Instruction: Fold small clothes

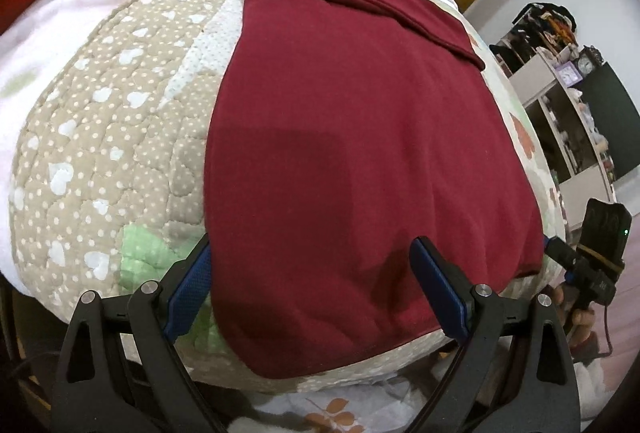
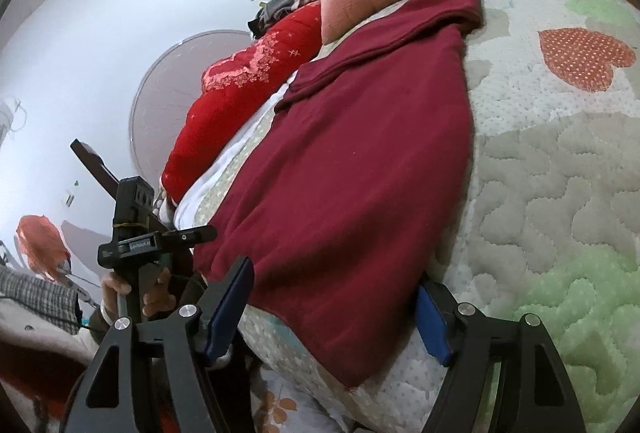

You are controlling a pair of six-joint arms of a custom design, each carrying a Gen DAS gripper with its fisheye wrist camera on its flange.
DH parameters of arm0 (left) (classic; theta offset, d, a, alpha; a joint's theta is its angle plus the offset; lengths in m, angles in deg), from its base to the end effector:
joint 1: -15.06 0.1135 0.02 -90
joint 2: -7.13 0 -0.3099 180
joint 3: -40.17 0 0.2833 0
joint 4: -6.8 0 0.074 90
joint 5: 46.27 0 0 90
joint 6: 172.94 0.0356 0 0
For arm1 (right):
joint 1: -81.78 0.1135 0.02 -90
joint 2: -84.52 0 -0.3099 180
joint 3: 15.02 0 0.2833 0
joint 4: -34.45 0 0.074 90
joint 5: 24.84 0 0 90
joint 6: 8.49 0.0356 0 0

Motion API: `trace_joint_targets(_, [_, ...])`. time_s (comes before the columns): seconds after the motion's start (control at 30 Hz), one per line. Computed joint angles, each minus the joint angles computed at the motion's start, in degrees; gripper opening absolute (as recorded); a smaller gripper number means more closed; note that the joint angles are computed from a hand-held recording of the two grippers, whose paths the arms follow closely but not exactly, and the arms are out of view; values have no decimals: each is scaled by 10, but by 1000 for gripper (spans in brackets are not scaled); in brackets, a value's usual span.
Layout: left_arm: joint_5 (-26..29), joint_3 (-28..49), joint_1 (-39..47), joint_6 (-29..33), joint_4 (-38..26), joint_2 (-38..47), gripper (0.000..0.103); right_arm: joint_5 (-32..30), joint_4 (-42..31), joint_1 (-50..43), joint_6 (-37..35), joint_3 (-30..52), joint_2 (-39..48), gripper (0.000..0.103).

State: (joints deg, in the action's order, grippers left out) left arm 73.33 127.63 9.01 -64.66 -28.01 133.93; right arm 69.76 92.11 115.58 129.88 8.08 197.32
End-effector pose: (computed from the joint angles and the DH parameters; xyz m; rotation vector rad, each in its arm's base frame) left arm 0.4490 -0.0653 0.0811 0.6751 2.6540 -0.6784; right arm 0.1964 0.1280 0.0578 0.3310 2.1995 0.7421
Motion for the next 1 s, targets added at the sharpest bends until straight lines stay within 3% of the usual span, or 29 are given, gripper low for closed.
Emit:
trace_joint_targets(0.23, [8, 3, 4, -2, -8, 1, 96, -9, 18, 5, 24, -9, -8, 70])
trace_joint_targets(0.33, [4, 7, 2, -4, -12, 2, 98, -20, 34, -3, 26, -5, 9, 51])
trace_joint_targets(0.4, [1, 5, 0, -4, -8, 1, 97, -38, 72, -13, 34, 1, 43, 28])
trace_joint_targets(0.47, [-7, -8, 4, -13, 8, -8, 84, -30, 64, -7, 38, 19, 58, 24])
trace_joint_targets(0.53, [-32, -17, 2, -19, 22, -18, 43, -11, 26, 6, 29, 28, 36, 19])
trace_joint_targets(0.6, [-14, -1, 17, -22, -4, -12, 21, 5, 21, 13, 27, 17, 5, 14])
trace_joint_targets(0.67, [20, 18, 28, -21, -39, 0, 19, 34, 40, 21, 24, -11, -33, 13])
trace_joint_targets(0.77, [0, 2, 20, -6, -15, -3, 19, 62, 3, 25, 30, -32, -77, 13])
trace_joint_targets(0.9, [-7, -1, 16, 1, -13, -8, 19, 26, -18, 11, 61, -14, -16, 13])
trace_joint_targets(1.0, [-2, 6, 18, 0, -23, -4, 17, 8, 14, -1, 57, -21, -11, 13])
